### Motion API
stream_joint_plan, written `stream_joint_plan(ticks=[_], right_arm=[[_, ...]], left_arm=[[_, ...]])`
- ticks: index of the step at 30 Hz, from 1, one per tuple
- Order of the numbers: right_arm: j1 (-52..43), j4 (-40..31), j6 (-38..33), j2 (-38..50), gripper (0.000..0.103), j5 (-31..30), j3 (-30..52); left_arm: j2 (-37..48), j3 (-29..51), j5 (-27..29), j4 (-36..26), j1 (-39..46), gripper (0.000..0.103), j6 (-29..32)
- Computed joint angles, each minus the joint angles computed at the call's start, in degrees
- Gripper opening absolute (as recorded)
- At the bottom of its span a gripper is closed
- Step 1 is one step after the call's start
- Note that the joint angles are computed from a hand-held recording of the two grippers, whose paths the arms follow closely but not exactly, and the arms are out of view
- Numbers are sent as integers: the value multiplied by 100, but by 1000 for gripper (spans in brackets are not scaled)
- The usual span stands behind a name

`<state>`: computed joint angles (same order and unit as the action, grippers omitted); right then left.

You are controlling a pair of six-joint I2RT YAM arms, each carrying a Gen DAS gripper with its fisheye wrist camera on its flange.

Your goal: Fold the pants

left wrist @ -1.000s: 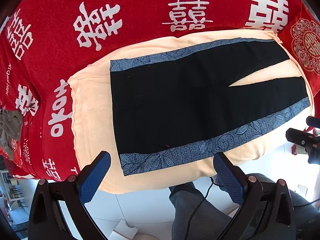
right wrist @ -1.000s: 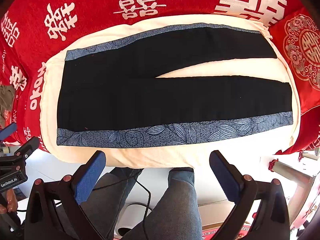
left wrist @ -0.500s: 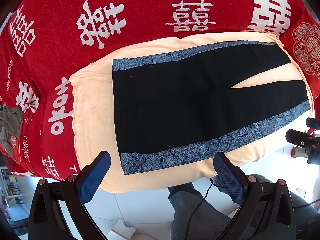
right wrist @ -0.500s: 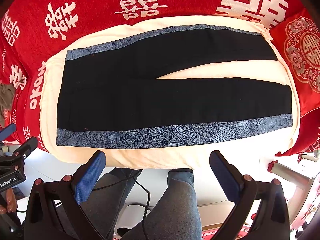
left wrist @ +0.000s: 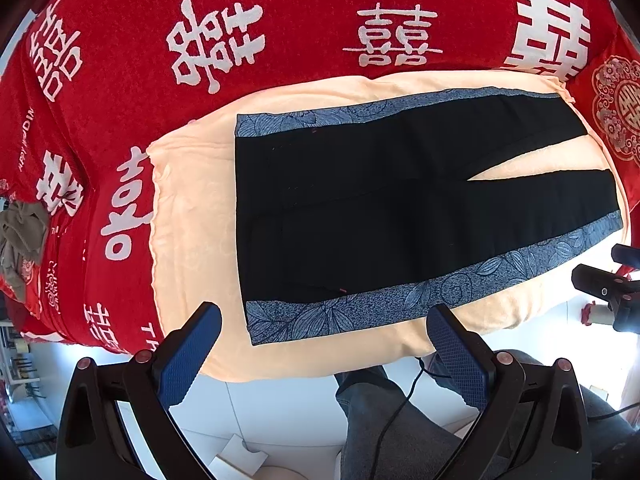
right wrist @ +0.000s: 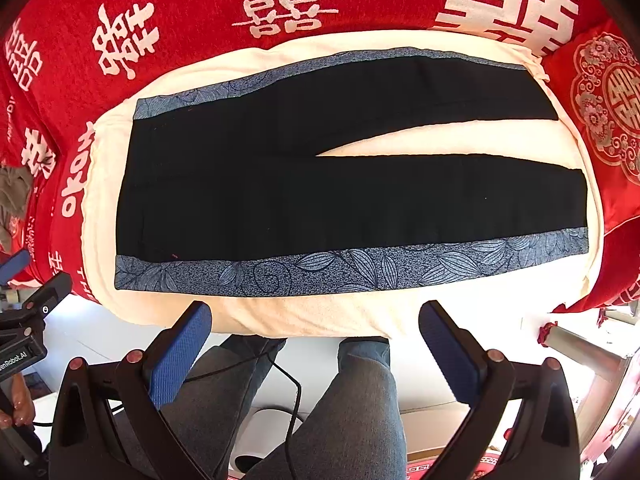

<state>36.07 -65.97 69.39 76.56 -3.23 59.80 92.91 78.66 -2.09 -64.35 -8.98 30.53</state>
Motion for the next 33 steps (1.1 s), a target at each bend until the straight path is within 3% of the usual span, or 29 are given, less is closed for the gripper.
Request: stream_joint_plan(ticks=[11, 23, 27, 33], right_arm=[[-261, 239, -550, -223, 103, -29, -200], [-802, 51, -1479, -1220, 103, -387, -813], [-791, 52, -1473, -1478, 103, -538, -1035], [-382, 162, -966, -1562, 103, -592, -1132]], left_arm=[[-492, -416, -486, 220, -213, 103, -395], [-1522, -1197, -982, -262, -1000, 103, -1782], [-1767, -1391, -1204, -556, -1178, 103, -2144], [-1615, -1264, -981, -735, -753, 103, -2119]])
